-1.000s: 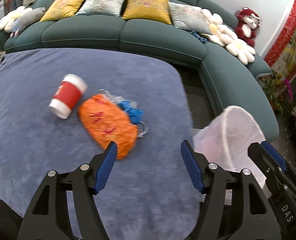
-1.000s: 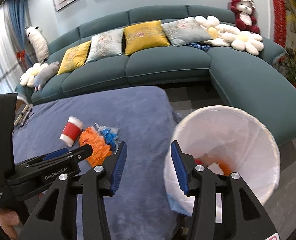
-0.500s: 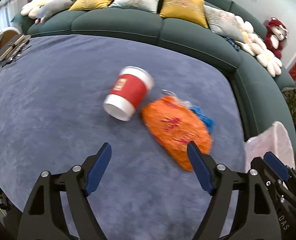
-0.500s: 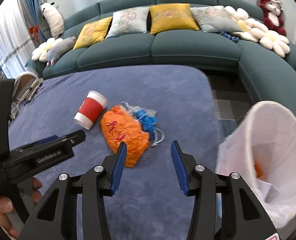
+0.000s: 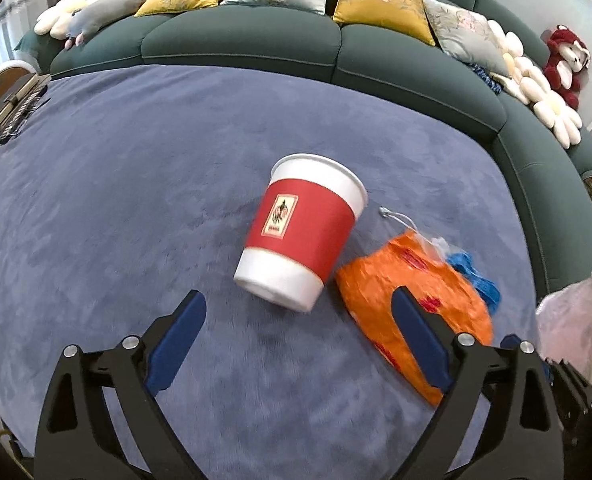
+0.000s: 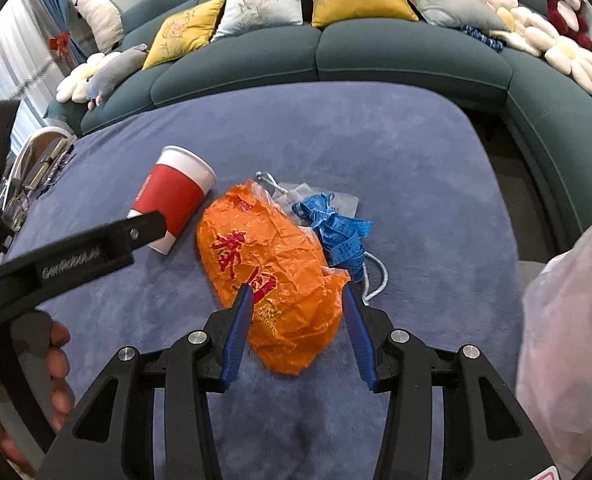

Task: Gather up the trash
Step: 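Grasp the second red-and-white cup with the left tool while the right tool grasps the orange bag, then carry the cup with the left tool while the right tool carries the orange bag to the bin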

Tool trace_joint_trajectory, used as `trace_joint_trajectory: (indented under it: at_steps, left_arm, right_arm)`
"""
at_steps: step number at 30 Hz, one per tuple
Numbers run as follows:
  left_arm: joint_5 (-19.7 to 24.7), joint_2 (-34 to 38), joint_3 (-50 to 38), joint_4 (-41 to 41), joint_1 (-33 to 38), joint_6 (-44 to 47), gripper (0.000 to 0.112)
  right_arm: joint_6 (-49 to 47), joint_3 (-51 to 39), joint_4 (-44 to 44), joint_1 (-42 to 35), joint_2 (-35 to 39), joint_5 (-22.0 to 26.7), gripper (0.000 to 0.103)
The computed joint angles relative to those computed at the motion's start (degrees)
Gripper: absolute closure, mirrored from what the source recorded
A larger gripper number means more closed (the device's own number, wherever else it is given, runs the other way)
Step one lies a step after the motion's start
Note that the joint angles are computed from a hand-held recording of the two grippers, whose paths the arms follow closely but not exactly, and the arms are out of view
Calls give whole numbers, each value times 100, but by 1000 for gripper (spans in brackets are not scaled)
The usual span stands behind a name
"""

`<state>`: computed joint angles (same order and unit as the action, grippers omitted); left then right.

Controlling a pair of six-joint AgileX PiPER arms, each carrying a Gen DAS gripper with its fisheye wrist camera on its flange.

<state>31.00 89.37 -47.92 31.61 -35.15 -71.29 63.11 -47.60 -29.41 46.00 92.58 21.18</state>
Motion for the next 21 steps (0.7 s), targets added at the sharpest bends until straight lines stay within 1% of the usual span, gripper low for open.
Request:
trace_joint_trajectory:
  at_steps: [2,4,5,6,7,8,9,10,12,14,15,16,21]
  left_arm:
    - [-167,232,-101,-179,193,286,23]
    - [-241,353,-157,-280,303,458,23]
    - [-310,413,-171,-317,355,530,26]
    - [-354,462,-191,-394,388,636,33]
    - [-385,498,-208,-480,399,727,39]
    - [-453,544,-212,-742,471,1024,47]
    - [-463,577,-225,-856,490,1131,54]
    - [-456,589,-226,-841,479,1106,54]
    - [-376,577,-206,-560,359,836,55]
    - [-316,506,-145,-313,234,529,55]
    - [-275,452,-111,-237,166,412,56]
    - [-268,414,-84,-221,143,380,56]
    - [52,27,90,52,-280,-240,56]
  right_arm:
    - [-143,-37,198,-75,158,-159,57]
    - [-321,-59,405,-139,257,-259,57]
    - [-443,-67,558,-166,322,-334,57]
    - [-494,-66,621,-176,352,-376,57]
    - [-478,-51,622,-169,375,-431,57]
    - [-451,-28,603,-151,383,-486,57]
    - [-445,-2,596,-144,384,-530,57]
    - [-455,28,607,-138,380,-566,57]
    - [-609,97,775,-150,334,-656,66]
    - [-1080,187,1252,-175,245,-778,78]
    - [-1184,242,1341,-174,193,-842,79]
    - [-1172,289,1318,-142,121,-879,83]
    - [-580,523,822,79,-356,-791,87]
